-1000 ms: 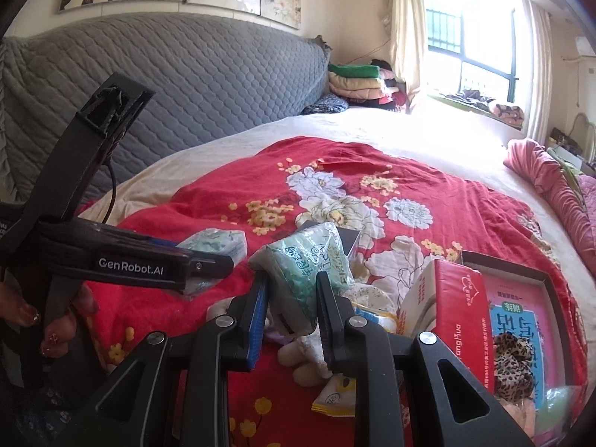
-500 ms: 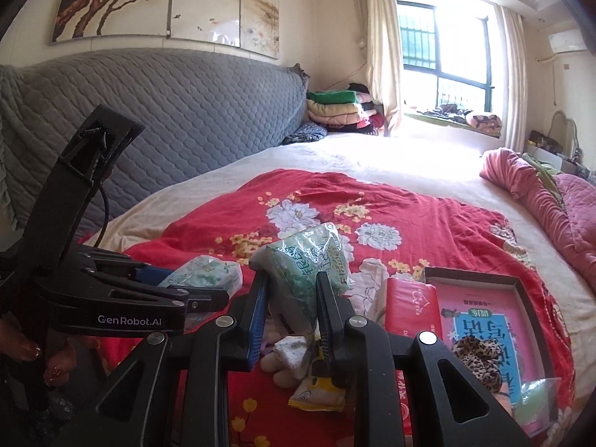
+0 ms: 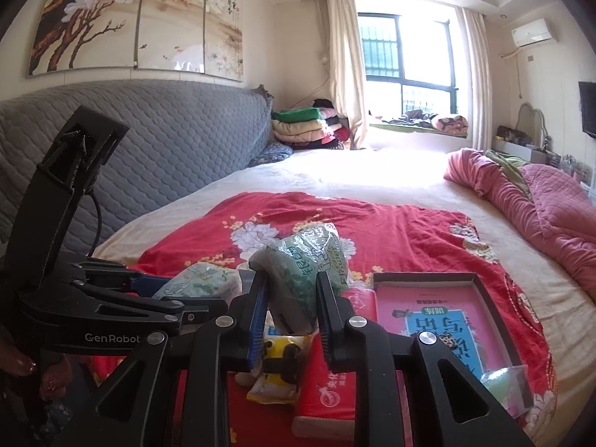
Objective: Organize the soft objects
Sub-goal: 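Carry both green-printed tissue packs with both tools over the pink tray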
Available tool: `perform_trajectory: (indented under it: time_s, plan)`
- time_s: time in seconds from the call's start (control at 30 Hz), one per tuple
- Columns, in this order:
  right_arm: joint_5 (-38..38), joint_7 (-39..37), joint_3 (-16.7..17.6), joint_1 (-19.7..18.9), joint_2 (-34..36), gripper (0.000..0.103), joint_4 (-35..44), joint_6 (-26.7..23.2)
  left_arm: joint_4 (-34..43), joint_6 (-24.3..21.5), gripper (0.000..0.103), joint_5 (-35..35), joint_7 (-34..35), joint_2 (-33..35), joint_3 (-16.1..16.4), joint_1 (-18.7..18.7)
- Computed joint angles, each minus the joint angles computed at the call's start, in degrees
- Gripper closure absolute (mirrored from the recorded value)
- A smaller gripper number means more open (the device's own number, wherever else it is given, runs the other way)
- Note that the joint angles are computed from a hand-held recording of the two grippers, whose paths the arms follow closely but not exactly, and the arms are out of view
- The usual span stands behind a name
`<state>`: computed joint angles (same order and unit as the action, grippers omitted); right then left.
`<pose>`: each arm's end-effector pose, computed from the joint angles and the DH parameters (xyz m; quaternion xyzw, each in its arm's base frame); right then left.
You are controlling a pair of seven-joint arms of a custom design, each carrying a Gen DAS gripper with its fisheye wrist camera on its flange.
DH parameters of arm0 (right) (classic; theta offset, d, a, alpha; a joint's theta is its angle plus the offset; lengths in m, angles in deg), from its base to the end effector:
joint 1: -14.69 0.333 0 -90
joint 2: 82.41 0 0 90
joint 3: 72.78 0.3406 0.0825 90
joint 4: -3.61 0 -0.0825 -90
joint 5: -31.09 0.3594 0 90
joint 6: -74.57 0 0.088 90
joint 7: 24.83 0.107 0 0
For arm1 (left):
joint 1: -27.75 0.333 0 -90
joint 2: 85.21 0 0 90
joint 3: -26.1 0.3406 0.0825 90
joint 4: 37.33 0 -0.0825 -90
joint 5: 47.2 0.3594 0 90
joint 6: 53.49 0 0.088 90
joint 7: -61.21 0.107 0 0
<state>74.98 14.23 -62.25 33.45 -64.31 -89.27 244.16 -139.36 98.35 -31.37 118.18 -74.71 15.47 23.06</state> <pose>0.6240 0.2734 0.5817 -0.7705 0.3702 -0.2251 0.4675 0.6194 -0.1672 0.5655 -0.7039 0.6197 -0.2831 0.2008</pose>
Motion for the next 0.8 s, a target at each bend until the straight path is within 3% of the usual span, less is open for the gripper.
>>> perform_trajectory:
  time_s: [0.8]
  plan:
    - [-2.2,9.4,-4.5,-3.5,-1.0,0.078,-3.2,6.8,25.1,-11.6,0.057,2.7,5.6,16.4,-1.8,-6.7]
